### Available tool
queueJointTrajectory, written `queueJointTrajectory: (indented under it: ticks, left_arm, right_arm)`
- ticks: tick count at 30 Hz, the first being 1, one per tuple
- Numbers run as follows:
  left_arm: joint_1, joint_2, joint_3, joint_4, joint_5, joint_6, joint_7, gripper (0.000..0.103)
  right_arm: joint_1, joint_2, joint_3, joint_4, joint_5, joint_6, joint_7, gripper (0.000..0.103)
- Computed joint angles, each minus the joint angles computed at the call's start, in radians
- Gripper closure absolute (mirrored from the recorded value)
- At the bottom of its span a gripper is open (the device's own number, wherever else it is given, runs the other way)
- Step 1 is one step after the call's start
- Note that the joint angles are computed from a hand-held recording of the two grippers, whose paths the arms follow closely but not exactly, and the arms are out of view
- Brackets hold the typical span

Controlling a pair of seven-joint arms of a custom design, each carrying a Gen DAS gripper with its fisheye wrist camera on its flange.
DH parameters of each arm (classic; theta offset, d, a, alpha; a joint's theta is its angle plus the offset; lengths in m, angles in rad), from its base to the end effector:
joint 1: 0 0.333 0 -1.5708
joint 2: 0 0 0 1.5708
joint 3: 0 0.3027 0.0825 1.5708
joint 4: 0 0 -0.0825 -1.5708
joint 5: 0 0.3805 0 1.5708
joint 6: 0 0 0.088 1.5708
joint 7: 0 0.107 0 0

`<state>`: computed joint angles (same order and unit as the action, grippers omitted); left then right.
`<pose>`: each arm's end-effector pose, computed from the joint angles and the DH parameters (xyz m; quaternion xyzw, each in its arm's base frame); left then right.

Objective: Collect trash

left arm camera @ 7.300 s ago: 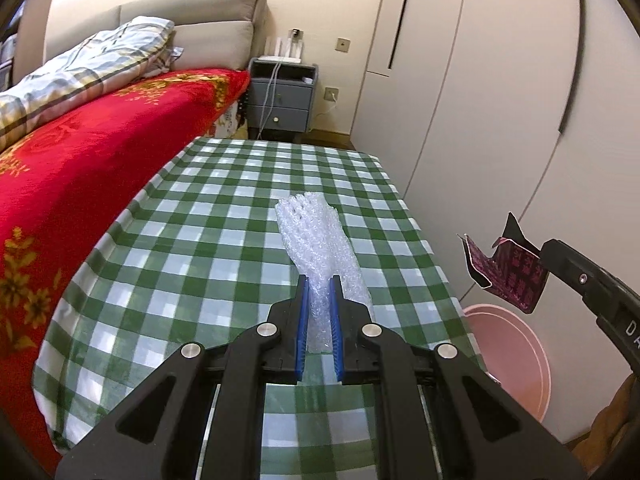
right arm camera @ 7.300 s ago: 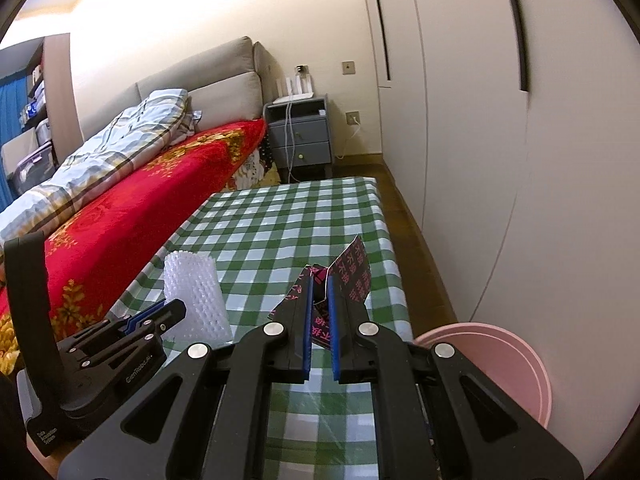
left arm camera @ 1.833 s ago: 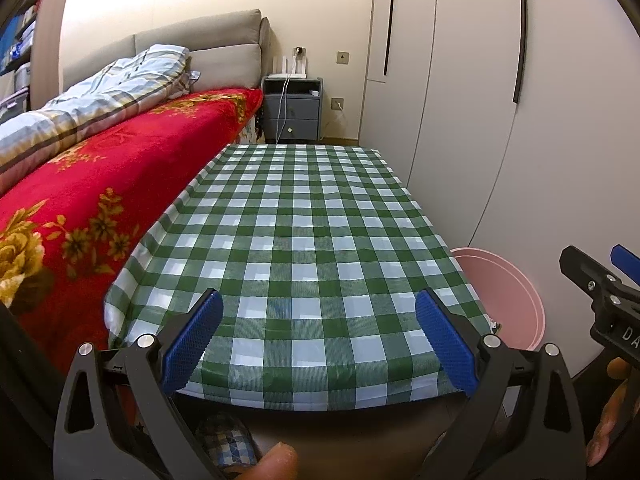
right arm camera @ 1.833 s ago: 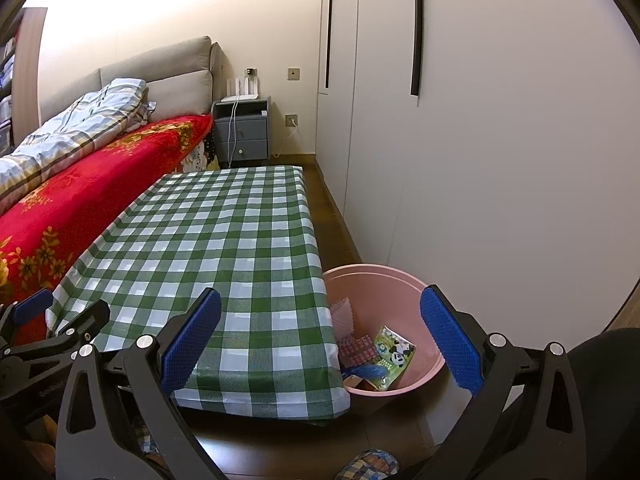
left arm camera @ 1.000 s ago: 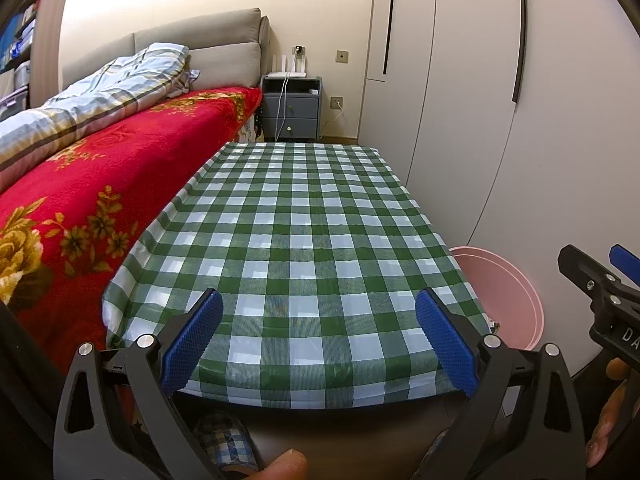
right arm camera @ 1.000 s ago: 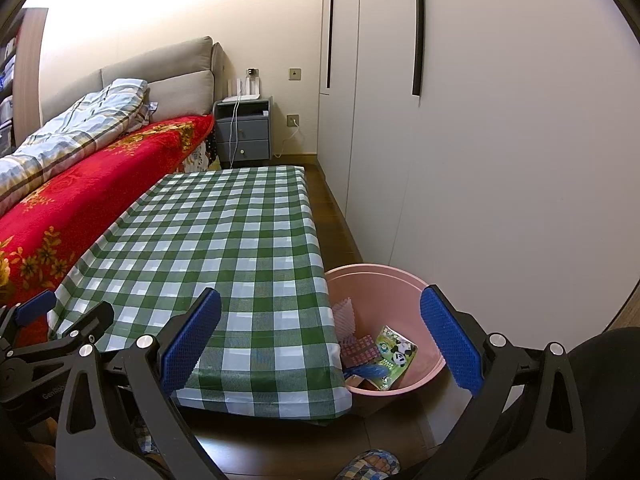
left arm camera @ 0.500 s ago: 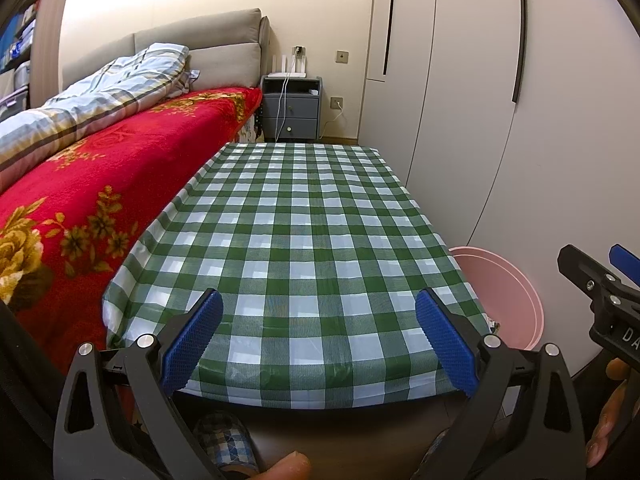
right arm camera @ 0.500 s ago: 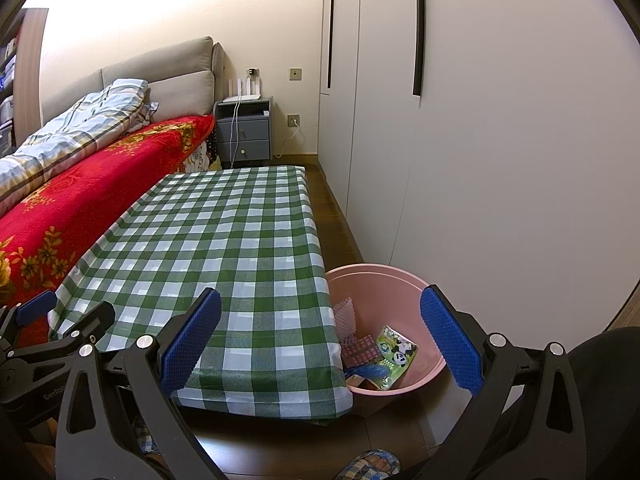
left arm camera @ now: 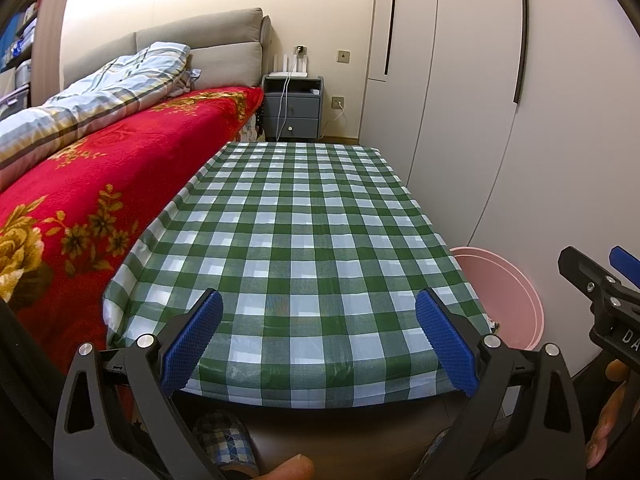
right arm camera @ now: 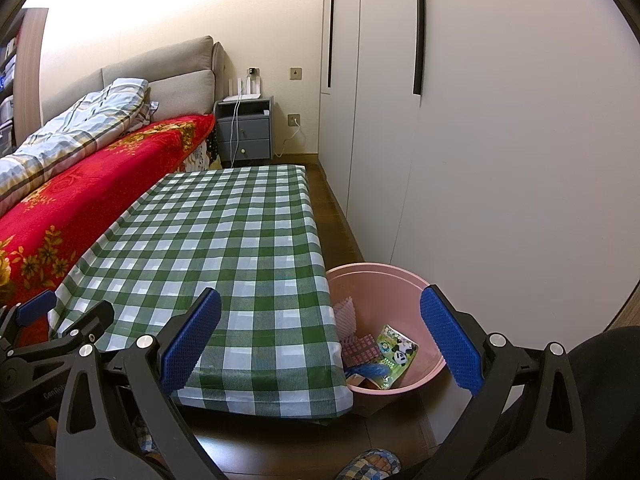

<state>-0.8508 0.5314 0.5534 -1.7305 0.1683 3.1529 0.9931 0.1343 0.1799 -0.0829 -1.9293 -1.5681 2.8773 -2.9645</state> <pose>0.6448 -0.2843 0.4140 -0.5935 0.6519 -0.3747 0.2870 0.6088 0.0906 0.4267 -0.5230 0.6871 -0.3986 0.3091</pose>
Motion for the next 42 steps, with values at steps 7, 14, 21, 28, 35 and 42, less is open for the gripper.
queueJointTrajectory:
  ticks: [7, 14, 21, 28, 35, 42]
  left_arm:
    - [0.005, -0.001, -0.005, 0.000, 0.001, -0.001, -0.001, 0.009]
    - [-0.013, 0.000, 0.015, -0.011, 0.001, 0.010, -0.004, 0.009]
    - [-0.029, 0.007, 0.030, -0.008, -0.010, -0.006, -0.011, 0.009]
    - [-0.017, 0.008, 0.018, 0.008, 0.023, -0.028, -0.043, 0.008]
    - [-0.005, 0.001, 0.008, 0.007, 0.080, -0.031, -0.094, 0.008]
    - [0.021, -0.005, -0.020, 0.012, 0.113, -0.042, -0.120, 0.008]
  right_arm:
    - [0.000, 0.000, -0.001, 0.000, 0.000, 0.000, 0.001, 0.005]
    - [0.000, -0.001, -0.001, -0.001, 0.003, 0.001, -0.002, 0.005]
    - [0.000, 0.000, -0.001, 0.000, 0.003, 0.001, -0.002, 0.005]
    - [0.000, 0.000, -0.001, 0.001, 0.004, 0.002, -0.003, 0.005]
    - [0.000, 0.001, -0.001, 0.001, 0.005, 0.002, -0.003, 0.005]
    - [0.000, 0.000, -0.002, 0.000, 0.007, 0.003, -0.005, 0.005]
